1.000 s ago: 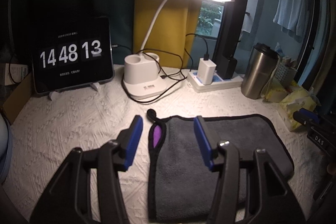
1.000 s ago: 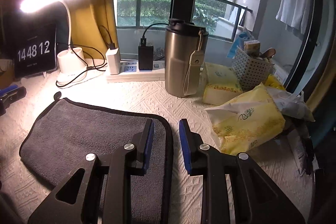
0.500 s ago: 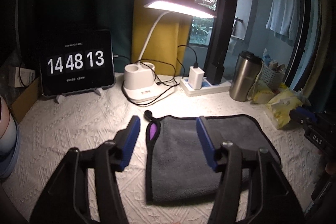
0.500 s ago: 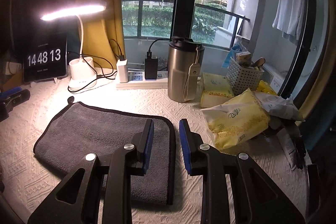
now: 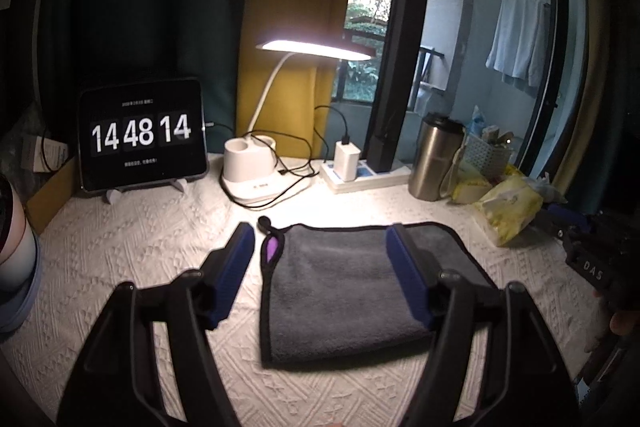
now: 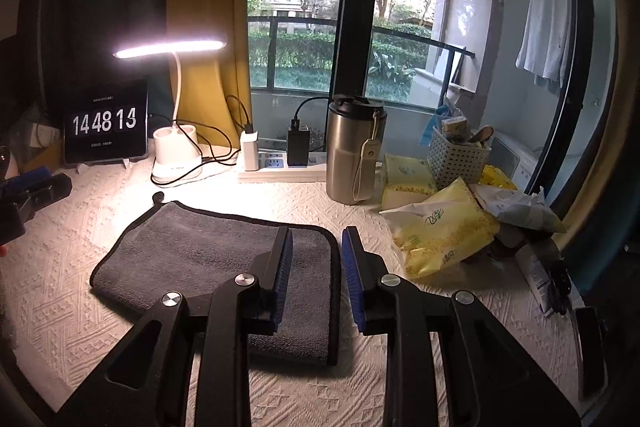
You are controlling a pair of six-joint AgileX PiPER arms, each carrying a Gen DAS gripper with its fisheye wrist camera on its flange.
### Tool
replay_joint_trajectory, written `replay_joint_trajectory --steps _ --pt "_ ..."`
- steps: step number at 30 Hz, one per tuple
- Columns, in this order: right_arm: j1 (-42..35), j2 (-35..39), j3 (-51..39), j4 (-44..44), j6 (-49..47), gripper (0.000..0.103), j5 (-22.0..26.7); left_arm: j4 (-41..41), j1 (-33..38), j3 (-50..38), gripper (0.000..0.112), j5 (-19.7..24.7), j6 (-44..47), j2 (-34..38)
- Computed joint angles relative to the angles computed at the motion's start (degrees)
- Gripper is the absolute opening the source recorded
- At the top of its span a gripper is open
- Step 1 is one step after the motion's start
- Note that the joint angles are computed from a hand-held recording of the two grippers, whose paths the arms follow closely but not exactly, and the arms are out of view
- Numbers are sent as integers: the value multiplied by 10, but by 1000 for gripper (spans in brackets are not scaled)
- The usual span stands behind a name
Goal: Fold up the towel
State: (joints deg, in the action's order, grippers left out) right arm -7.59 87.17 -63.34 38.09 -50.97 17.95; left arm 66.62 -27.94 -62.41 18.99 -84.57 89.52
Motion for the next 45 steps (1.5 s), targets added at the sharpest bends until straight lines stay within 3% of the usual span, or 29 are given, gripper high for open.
replay_joint_trajectory --steps 7,10,17,30,39,45 --pt "-8 -45 41 60 -61 28 -2 57 -32 38 70 29 -63 -40" --pt "-14 -70 63 91 -91 36 0 89 -42 60 70 36 -100 -60" --pt "-25 -131 116 165 -165 37 0 148 -76 105 70 64 -168 -99" --pt "-74 -254 226 273 -281 39 37 213 -184 199 70 169 -255 -164" --pt "-133 -330 282 301 -321 41 97 212 -288 237 70 288 -303 -191" --pt "-141 -361 301 302 -323 51 113 214 -300 235 90 307 -300 -194"
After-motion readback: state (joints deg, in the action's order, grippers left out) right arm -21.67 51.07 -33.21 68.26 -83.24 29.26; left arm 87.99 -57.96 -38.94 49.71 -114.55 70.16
